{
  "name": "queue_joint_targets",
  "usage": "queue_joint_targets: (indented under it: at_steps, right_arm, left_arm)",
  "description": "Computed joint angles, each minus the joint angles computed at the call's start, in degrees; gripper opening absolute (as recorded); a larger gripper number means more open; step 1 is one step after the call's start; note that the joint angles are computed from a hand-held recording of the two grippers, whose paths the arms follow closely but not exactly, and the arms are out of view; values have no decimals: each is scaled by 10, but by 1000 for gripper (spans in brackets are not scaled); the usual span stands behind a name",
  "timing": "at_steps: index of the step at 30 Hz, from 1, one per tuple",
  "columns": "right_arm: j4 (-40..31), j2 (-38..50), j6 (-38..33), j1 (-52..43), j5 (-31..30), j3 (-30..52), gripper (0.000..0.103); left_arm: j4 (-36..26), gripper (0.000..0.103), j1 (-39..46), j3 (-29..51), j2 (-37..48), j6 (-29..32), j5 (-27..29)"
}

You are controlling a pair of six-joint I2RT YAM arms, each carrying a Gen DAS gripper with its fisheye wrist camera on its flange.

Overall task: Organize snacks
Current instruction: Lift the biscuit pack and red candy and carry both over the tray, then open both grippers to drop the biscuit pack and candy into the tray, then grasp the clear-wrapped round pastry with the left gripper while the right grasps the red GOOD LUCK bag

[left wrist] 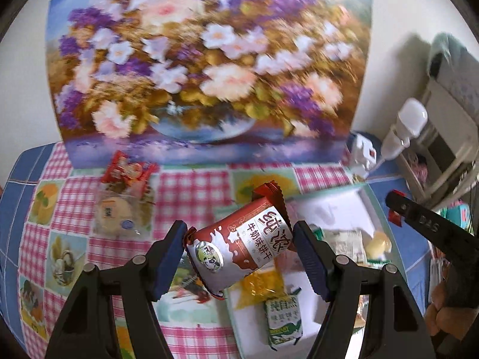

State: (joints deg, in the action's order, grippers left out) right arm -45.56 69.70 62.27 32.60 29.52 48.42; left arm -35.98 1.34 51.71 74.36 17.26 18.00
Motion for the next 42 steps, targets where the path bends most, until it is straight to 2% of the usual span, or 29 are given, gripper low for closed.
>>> queue_joint_targets:
  at_steps: [9, 12, 14, 16, 21, 23, 24, 26, 30, 34, 36, 39, 42]
  right_arm:
    - [48, 62, -21, -34, -71, -36, 28]
    - [60, 77, -27, -37, -83, -42, 28]
    - [69, 84, -28, -40, -91, -46, 36]
    - [72, 97, -23, -39, -92, -42, 68]
    - [82, 106, -9, -13, -65, -21, 68]
    - [93, 110, -9, 6, -47, -1, 68]
    - [102, 122, -13, 19, -36, 15, 68]
    - [121, 145, -21, 35, -30, 37, 68]
    - [180, 217, -31, 37, -76, 85, 68]
    - [228, 295, -54, 26, -129, 143, 68]
    - [225, 332, -69, 28, -136, 185, 68]
    - [210, 396, -105, 31, -147, 272, 68]
    - [197, 449, -130, 34, -155, 346, 68]
  left_arm:
    - [-3, 75, -48, -27, 17, 6, -7]
    - [-9, 83, -45, -23, 31, 8, -2]
    - [-12, 83, -28, -14, 44, 7, 4]
    - [-15, 83, 4, 9, 66, 6, 15]
    - [6, 84, 104, 93, 144, -1, 8]
    - [50, 88, 135, 117, 186, -9, -18]
    - [76, 96, 146, 129, 209, -13, -33]
    - [108, 98, 161, 161, 261, -10, -55]
    - [110, 98, 168, 206, 338, 59, -42]
    - [162, 98, 145, 186, 366, 127, -93]
    - [153, 98, 145, 199, 383, 133, -92]
    - [110, 98, 167, 247, 416, 133, -47]
    - [93, 98, 183, 271, 436, 146, -38]
